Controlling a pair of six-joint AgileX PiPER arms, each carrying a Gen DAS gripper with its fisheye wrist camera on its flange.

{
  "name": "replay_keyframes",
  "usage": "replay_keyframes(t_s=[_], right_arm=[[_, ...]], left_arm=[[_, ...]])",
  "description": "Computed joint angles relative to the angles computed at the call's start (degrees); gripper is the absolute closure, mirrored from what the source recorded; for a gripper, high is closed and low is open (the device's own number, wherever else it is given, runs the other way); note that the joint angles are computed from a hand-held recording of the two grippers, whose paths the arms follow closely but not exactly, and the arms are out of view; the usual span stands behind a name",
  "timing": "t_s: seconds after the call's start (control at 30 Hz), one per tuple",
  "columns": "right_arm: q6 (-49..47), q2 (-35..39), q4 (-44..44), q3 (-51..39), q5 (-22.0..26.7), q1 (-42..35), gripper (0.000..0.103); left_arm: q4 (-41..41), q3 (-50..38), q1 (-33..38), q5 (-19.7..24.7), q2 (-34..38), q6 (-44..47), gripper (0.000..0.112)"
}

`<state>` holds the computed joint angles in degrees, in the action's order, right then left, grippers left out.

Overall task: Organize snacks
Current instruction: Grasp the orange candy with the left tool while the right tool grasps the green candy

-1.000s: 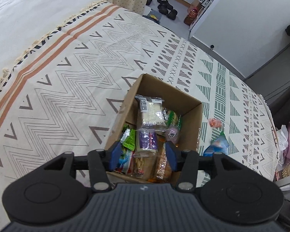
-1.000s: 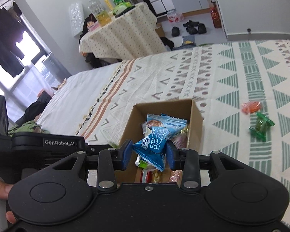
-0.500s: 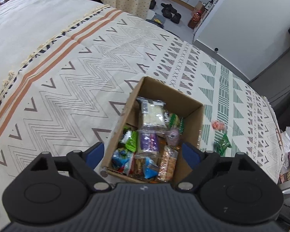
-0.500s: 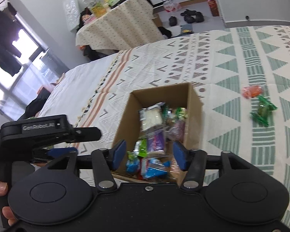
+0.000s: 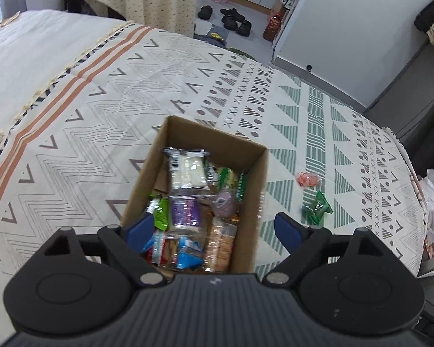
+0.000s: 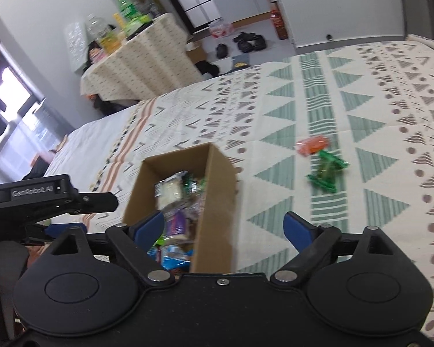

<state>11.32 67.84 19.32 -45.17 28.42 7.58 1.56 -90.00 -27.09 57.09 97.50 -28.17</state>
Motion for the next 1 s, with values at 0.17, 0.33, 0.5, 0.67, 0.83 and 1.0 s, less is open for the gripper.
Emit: replay_keyframes(t_s=[0.17,0.33,0.5,0.67,0.83,1.0], right_arm=[[-3.4,-1.6,2.5,1.6,1.1,-5.1,0.005],[-9.0,-2.3,6.3,2.5,2.6,-10.4,0.005],[-12.3,-1.7,7.0,2.3,3.8,-14.3,0.005],[-15.4,0.0,8.9,2.6,3.7,-18.3,0.005],[-21.7,3.6,15.0,2.7,3.3,-22.4,0.007],[-31.2,9.8,25.2,2.4,3.0,-25.8,0.015]], left_arm=[[-0.1,-3.5,-3.2,1.8,2.8,-1.1,0.023],[0.9,-7.4,-6.1,3.2,6.0,-2.7,0.023],[1.5,-10.6,-8.5,3.3,9.1,-3.1,0.023],[4.5,-13.3,-10.8,2.5,12.1,-5.0,0.023],[5.6,-16.6,-11.8,1.5,16.1,-5.7,0.026],[4.7,-20.8,-11.9,1.5,20.3,-5.5,0.033]])
